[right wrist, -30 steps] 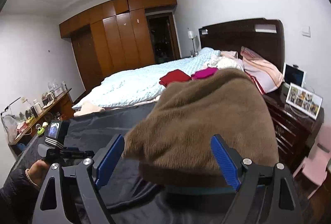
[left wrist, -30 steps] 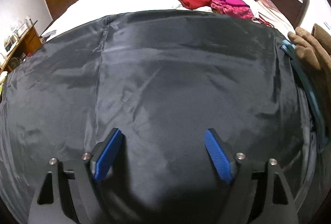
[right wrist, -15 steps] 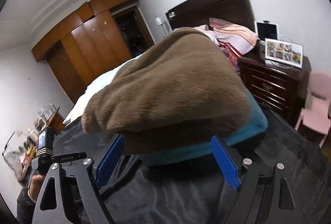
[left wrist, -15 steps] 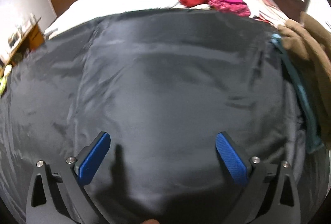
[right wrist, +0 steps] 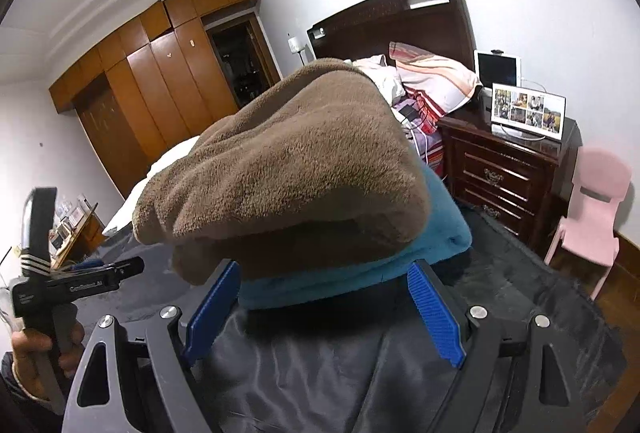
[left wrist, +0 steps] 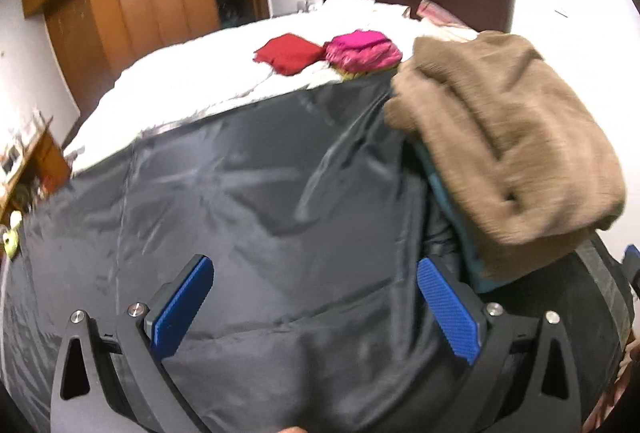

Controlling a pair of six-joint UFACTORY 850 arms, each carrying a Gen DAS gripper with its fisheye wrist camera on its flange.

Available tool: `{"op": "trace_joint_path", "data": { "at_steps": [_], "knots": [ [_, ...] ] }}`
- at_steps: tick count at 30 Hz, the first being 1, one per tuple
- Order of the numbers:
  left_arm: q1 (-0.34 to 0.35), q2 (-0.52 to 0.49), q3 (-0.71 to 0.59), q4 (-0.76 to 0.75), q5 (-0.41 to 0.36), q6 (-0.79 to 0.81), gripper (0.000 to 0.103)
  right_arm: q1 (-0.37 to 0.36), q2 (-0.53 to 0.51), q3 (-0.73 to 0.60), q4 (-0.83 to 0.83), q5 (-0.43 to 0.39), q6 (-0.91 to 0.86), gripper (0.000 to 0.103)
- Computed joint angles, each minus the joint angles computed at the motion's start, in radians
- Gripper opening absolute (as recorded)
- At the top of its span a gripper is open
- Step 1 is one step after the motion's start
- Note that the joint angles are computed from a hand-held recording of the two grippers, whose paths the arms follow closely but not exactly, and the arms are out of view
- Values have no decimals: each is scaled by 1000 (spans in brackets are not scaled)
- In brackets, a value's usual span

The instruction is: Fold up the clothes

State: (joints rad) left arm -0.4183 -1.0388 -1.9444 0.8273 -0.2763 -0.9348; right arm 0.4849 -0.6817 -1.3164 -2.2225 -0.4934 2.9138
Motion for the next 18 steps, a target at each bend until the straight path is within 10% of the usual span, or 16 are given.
{"op": "trace_joint_path", "data": {
  "at_steps": [18],
  "knots": [
    [-70,76,86,354,16,-330,102,50,72,12,162,-121,-224,87]
  ]
}}
